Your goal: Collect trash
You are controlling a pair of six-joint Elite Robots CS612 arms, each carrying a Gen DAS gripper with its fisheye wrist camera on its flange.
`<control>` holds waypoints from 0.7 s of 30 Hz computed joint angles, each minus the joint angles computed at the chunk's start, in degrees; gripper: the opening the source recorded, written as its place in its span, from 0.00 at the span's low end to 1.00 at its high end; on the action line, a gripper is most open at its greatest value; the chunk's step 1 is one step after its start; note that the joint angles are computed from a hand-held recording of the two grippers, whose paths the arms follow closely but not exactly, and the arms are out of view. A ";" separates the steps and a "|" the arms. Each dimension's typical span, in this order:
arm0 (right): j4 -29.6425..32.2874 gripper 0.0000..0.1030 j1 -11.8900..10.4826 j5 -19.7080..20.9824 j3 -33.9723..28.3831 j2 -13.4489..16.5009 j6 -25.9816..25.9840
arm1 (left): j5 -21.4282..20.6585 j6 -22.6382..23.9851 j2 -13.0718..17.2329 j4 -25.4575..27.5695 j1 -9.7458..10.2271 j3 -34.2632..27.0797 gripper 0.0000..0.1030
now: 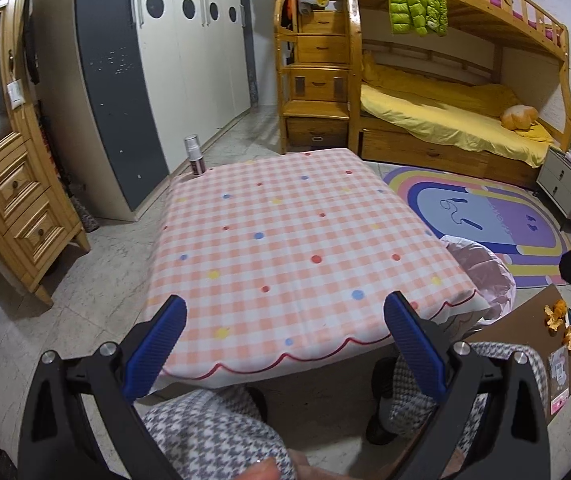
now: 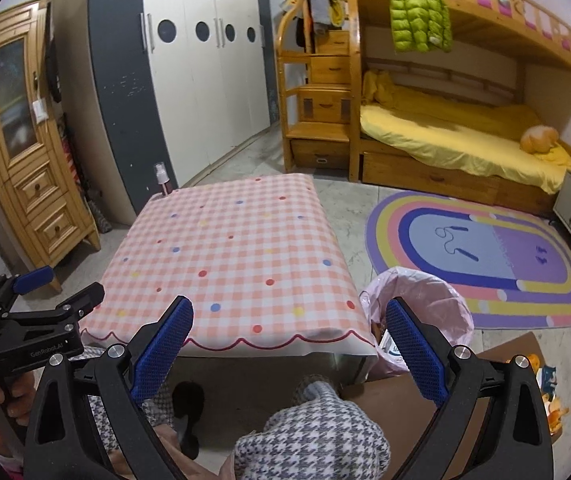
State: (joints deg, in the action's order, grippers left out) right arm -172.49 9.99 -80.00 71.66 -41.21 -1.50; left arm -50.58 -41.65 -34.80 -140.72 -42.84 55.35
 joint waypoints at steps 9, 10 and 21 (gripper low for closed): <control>0.56 0.93 0.97 -1.71 0.01 -0.08 -1.85 | 0.74 -5.10 -2.08 2.75 0.20 3.15 0.93; 0.76 0.93 0.98 -1.74 -0.01 -0.08 -1.69 | 0.87 -5.34 -2.24 2.76 0.21 3.37 0.93; 1.43 0.93 1.03 -1.04 -0.17 -0.05 -1.87 | 1.67 -5.35 -2.53 2.54 0.10 3.71 0.93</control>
State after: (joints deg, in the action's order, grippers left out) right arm -171.06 11.02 -81.04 71.49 -41.26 -3.37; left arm -48.91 -47.00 -37.33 -138.18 -42.74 59.06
